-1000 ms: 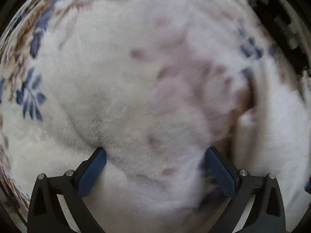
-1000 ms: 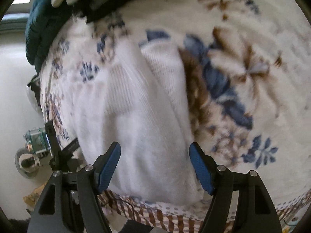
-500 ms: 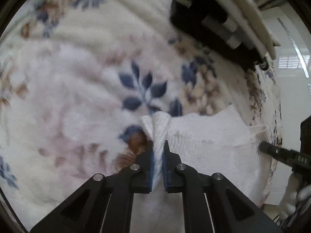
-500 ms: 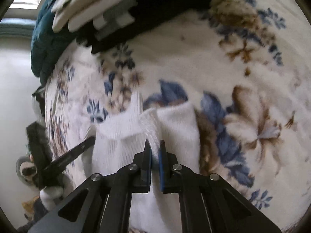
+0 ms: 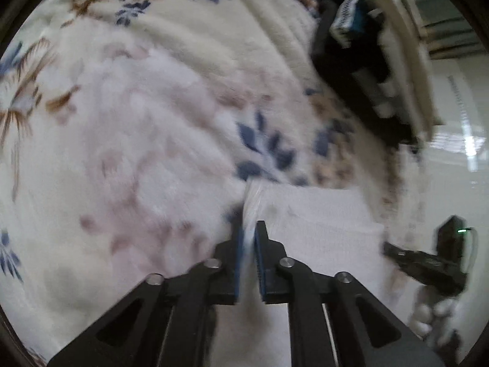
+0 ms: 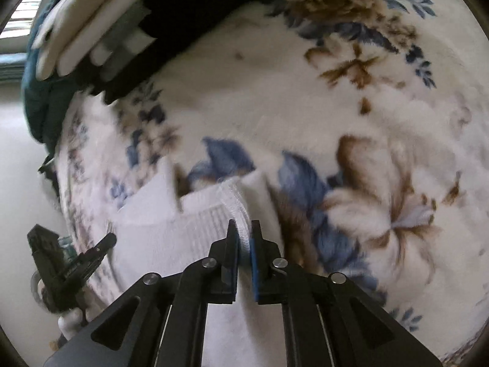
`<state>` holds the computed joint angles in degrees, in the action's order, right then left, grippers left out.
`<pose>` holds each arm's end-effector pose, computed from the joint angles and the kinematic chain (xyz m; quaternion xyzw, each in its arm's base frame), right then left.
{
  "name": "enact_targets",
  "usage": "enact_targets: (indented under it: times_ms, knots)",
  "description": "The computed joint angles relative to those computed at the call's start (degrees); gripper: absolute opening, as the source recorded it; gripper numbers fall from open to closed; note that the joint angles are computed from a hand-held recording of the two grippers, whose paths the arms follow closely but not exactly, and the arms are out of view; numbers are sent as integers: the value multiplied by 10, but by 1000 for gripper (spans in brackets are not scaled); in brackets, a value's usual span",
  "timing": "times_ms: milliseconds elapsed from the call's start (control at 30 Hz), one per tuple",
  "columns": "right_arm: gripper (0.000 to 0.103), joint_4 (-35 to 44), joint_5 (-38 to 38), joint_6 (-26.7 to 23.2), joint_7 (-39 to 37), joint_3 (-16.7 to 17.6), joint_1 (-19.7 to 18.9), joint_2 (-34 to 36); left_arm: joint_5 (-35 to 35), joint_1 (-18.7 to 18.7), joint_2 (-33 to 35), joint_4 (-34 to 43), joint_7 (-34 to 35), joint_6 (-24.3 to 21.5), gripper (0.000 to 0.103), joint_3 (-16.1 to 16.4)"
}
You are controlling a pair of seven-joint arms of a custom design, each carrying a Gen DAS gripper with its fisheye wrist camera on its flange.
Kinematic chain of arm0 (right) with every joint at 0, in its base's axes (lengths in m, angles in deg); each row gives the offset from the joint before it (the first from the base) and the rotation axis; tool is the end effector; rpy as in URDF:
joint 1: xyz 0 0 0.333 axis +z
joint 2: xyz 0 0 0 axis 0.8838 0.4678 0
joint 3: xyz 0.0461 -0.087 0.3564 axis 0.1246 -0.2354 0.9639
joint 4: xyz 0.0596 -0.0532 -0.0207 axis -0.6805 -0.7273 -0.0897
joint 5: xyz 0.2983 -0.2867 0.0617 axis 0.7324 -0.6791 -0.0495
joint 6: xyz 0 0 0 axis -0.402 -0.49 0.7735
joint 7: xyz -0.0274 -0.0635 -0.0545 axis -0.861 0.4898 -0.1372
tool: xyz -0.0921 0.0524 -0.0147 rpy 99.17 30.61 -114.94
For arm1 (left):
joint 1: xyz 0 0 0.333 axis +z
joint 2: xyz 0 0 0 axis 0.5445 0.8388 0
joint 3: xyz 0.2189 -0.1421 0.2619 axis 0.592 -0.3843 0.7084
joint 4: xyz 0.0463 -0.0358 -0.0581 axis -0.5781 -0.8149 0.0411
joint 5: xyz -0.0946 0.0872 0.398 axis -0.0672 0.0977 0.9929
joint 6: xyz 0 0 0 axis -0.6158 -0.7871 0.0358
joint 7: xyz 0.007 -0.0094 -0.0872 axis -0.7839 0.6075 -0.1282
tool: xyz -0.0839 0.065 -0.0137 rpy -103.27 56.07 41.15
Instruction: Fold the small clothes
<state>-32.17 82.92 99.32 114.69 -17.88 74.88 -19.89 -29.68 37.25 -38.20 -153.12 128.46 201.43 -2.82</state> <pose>0.5528 0.1710 0.5907 -0.5023 0.8325 0.1695 0.1609 0.6365 -0.0530 0.5476 0.7190 -0.6408 0.2128 0.1647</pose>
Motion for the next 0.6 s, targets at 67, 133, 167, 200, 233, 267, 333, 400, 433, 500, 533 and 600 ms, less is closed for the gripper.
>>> enact_targets:
  times_ms: [67, 133, 167, 200, 233, 267, 333, 400, 433, 500, 533, 600]
  knots:
    - [46, -25, 36, -3, -21, -6, -1, -33, -25, 8, -29, -25, 9, -5, 33, 4]
    - [50, -56, 37, -25, -28, -8, 1, -81, -42, 15, -84, -77, 17, -15, 52, 16]
    - [50, -66, 38, -39, -34, -10, 3, -97, -43, 12, -101, -95, 16, -15, 53, 19]
    - [50, -77, 34, -66, -37, -10, 6, -116, -38, 12, -127, -123, 15, -26, 53, 25]
    - [50, -89, 27, -89, -36, -9, 9, -136, -32, 11, -145, -142, 15, -39, 53, 31]
    - [50, -100, 27, -101, -40, -9, 13, -149, -31, 9, -172, -175, 19, -51, 53, 36]
    - [50, -124, 35, -131, -56, -9, 24, -172, -29, 3, -199, -218, 11, -64, 53, 44]
    - [50, -144, 38, -145, -65, -4, 33, -186, -33, -1, -220, -254, 6, -66, 51, 50]
    - [50, -153, 43, -143, -69, -1, 36, -190, -35, -5, -226, -266, 4, -62, 51, 49]
    - [50, -169, 55, -126, -79, 2, 44, -193, -50, -14, -240, -288, 12, -40, 32, 50]
    - [50, -175, 62, -115, -85, 4, 47, -193, -57, -19, -242, -295, 14, -27, 14, 49]
    - [39, -182, 79, -90, -98, 5, 54, -188, -32, -26, -237, -286, -1, -21, 6, 39]
